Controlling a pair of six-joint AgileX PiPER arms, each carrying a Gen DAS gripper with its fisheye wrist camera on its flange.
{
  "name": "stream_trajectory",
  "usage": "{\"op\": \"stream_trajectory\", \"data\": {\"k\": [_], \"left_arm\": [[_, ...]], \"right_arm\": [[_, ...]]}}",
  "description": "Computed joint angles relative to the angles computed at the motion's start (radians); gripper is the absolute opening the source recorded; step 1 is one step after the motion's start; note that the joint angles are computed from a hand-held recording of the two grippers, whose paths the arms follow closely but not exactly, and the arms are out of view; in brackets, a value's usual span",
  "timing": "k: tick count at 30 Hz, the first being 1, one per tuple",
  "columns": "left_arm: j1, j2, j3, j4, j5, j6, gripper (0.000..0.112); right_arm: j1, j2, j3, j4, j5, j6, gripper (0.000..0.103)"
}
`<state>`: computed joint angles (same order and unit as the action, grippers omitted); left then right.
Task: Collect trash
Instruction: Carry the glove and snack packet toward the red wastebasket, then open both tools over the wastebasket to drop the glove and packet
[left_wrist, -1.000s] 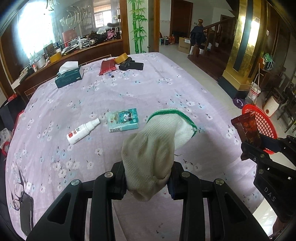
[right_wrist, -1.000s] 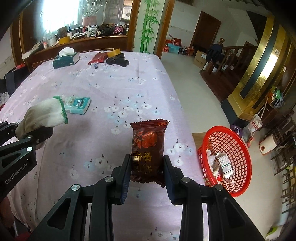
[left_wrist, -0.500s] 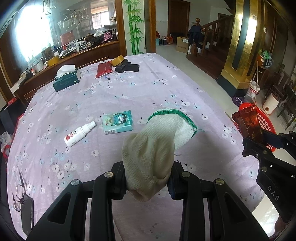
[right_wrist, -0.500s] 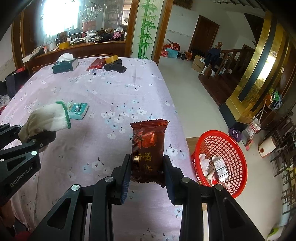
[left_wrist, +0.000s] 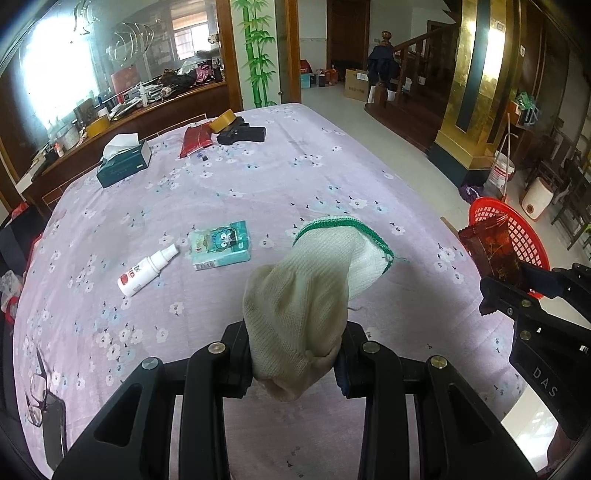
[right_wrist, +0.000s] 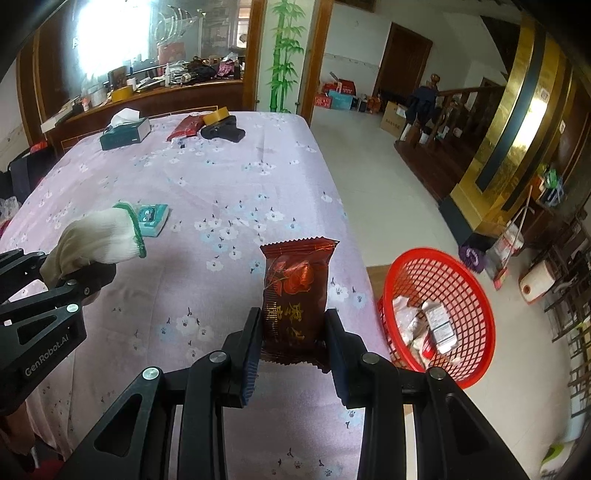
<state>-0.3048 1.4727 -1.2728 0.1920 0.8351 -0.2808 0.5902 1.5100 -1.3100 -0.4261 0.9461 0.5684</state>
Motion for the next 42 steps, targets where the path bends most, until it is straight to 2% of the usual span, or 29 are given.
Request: {"op": "stream_trajectory", "data": {"k": [30,37,42], "left_arm": [[-0.143,0.179,-0.177,-0.066,0.028,0.093,0.032],[-0.183,0.247,-0.303,-0.115,0.081,0.14,0.032],[-0.212,0.338,-0.472,-0.194,0.163,0.188,0.032]], "right_arm": [[-0.254,-0.108,0.119,0.147,-0.035,-0.04,0.036],[-0.399,-0.146,0.127,0.221,-0.037,-0.117,0.036],[-0.584,-0.161,0.1,0.355,-0.032,-0.261,0.036]]}}
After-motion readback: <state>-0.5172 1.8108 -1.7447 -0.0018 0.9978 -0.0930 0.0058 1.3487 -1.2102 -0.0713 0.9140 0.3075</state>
